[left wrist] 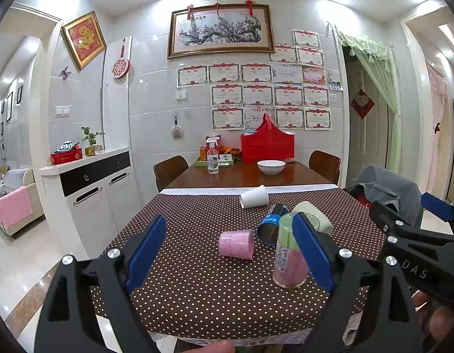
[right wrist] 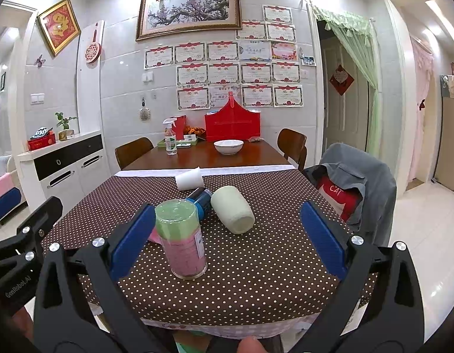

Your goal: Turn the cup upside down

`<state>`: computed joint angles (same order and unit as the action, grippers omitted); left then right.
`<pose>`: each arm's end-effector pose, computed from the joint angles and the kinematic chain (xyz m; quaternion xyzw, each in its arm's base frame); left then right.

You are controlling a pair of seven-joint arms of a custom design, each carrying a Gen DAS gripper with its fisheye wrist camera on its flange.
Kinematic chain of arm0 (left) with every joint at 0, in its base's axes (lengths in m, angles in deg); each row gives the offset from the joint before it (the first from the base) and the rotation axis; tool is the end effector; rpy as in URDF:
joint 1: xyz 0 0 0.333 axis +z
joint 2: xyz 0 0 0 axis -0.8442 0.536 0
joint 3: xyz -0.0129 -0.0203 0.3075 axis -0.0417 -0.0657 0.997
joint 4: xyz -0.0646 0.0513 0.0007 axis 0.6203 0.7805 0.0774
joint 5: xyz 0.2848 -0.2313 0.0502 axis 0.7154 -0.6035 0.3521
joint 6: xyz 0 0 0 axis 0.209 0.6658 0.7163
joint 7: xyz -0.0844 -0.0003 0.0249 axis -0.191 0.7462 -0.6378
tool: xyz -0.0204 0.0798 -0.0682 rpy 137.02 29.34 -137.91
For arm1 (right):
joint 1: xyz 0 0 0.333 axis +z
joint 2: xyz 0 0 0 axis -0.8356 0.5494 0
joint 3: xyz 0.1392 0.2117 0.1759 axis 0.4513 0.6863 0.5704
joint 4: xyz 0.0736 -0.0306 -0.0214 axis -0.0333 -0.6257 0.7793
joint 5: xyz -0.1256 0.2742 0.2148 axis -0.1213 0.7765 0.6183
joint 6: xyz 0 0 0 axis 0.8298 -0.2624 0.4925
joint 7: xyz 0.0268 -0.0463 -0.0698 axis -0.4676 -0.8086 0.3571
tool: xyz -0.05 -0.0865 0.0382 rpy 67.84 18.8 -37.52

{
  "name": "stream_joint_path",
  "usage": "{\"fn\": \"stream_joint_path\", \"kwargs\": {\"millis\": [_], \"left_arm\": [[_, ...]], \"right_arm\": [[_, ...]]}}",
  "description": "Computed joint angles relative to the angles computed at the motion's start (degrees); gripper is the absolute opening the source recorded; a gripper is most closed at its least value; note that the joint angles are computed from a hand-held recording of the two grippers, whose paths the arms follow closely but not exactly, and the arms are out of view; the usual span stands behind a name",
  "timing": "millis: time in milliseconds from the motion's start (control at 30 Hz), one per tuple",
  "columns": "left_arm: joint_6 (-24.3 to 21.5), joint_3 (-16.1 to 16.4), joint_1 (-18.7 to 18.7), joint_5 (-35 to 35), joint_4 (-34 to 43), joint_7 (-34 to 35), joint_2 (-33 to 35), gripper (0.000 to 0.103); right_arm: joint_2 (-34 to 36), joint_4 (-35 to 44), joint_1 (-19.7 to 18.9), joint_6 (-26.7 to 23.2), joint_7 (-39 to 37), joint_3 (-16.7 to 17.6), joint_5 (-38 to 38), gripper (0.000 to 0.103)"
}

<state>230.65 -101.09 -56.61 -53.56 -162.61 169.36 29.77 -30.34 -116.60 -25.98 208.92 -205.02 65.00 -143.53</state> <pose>0.6718 -0.1308 0.5395 -0.4649 0.6329 -0.4772 0.3944 0.6381 0.2999 0.5065 -0.4463 0.6535 -0.4862 0.3707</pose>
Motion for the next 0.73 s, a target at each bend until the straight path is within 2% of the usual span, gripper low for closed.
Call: {"fn": "stream_joint_path", "kwargs": {"millis": [367,600,733], "left_arm": [[1.39,-0.14,0.1,0.43,-0.41,-0.49,0.2,0.086],[0.13,-0.21,0.19,1.08,-0.27,-0.94,0.23,0.086],[-1.39,-3.33,2.82,1.85,0.0,-1.0,0.53,0.086]], "right_arm": [[0.58,0.77,0.04,0.37,-0.63,-0.06,0.75,0.097],[0.57,0.48,-0.08,1.14,-0.36,-0.33,0.77,0.097],[0.6,0.51,-0.04,1.2,-0.38,-0.4,0.83,0.097]]}}
